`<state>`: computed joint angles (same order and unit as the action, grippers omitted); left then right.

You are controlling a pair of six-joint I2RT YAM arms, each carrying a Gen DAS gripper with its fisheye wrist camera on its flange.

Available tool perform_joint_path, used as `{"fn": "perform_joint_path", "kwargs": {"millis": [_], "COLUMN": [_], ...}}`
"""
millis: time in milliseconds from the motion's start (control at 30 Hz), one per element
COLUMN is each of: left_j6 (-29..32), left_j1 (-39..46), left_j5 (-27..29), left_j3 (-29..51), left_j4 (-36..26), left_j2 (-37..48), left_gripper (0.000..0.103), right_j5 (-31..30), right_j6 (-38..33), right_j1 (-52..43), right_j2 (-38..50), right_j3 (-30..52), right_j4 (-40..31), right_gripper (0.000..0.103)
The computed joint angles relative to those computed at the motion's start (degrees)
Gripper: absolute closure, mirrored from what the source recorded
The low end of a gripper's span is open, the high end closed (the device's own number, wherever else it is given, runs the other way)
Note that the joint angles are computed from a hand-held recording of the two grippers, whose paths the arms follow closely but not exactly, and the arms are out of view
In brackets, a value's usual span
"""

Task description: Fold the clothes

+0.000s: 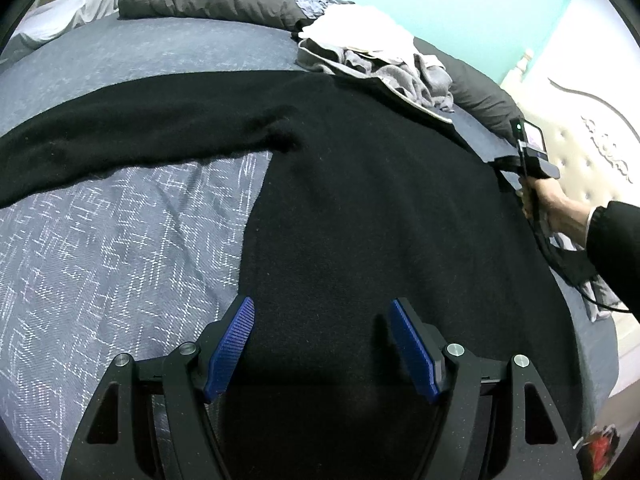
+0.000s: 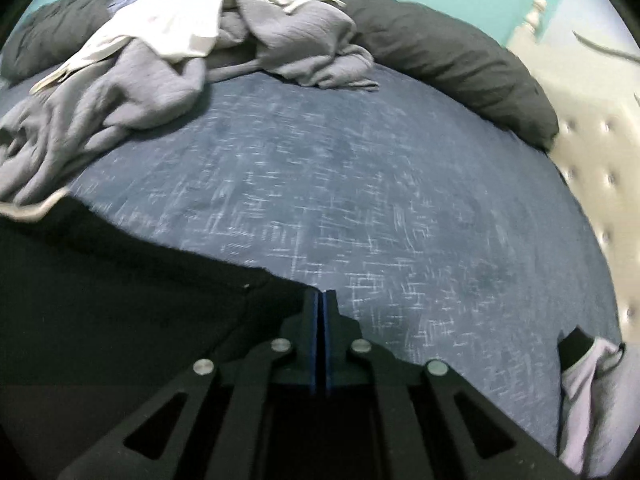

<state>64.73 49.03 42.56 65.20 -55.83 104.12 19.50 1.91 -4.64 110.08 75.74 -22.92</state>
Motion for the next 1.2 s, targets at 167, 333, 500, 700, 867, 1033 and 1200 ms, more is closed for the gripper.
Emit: {"fn": "perform_joint_path", "kwargs": {"millis": [167, 333, 500, 700, 867, 1033, 1200], "left_j6": [-0.35, -0.84, -0.99, -1.67, -1.39, -0.69, 0.11], "left_j1": [-0.17, -0.34, -0.17, 0.23, 0.89, 1.21, 1.58], "left_j5": [-0.1, -0.08, -0.08, 0.24, 0.6, 0.54, 0.73], "left_j3": [0.43, 0.69, 0.15, 0.02, -0.25, -0.17, 0.99], "left_j4": [-0.35, -0.51, -0.12, -0.23, -0.89, -1.51, -3.17], "left_j2": [0.52, 0.67, 0.11, -0.11, -0.37, -0.09, 1.05], "left_gripper": [0.029, 0.029, 0.029, 0.029, 0.029, 0.029, 0.029], "right_j5": [-1.34, -3.51, -12.41, -25.26, -34.17, -34.44, -30.58], "right_j6": [-0.78, 2.81, 8.93, 13.45, 16.63, 19.14, 21.47], "right_j1": [0.32, -1.02, -2.18, -4.56, -8.09, -5.55, -6.54], "right_j2": [-0.47, -10.77, -28.88, -50.81, -59.7, -60.29, -66.55], "right_j3": [0.52, -7.72, -22.48, -38.39, -47.95, -49.74, -50.01], "right_j4": [-1.48, 0.07, -0.19, -7.6, -8.51, -8.16, -11.6], "right_gripper": [0.097, 0.063, 0.058, 0.058, 0.056, 0.098, 0.099]}}
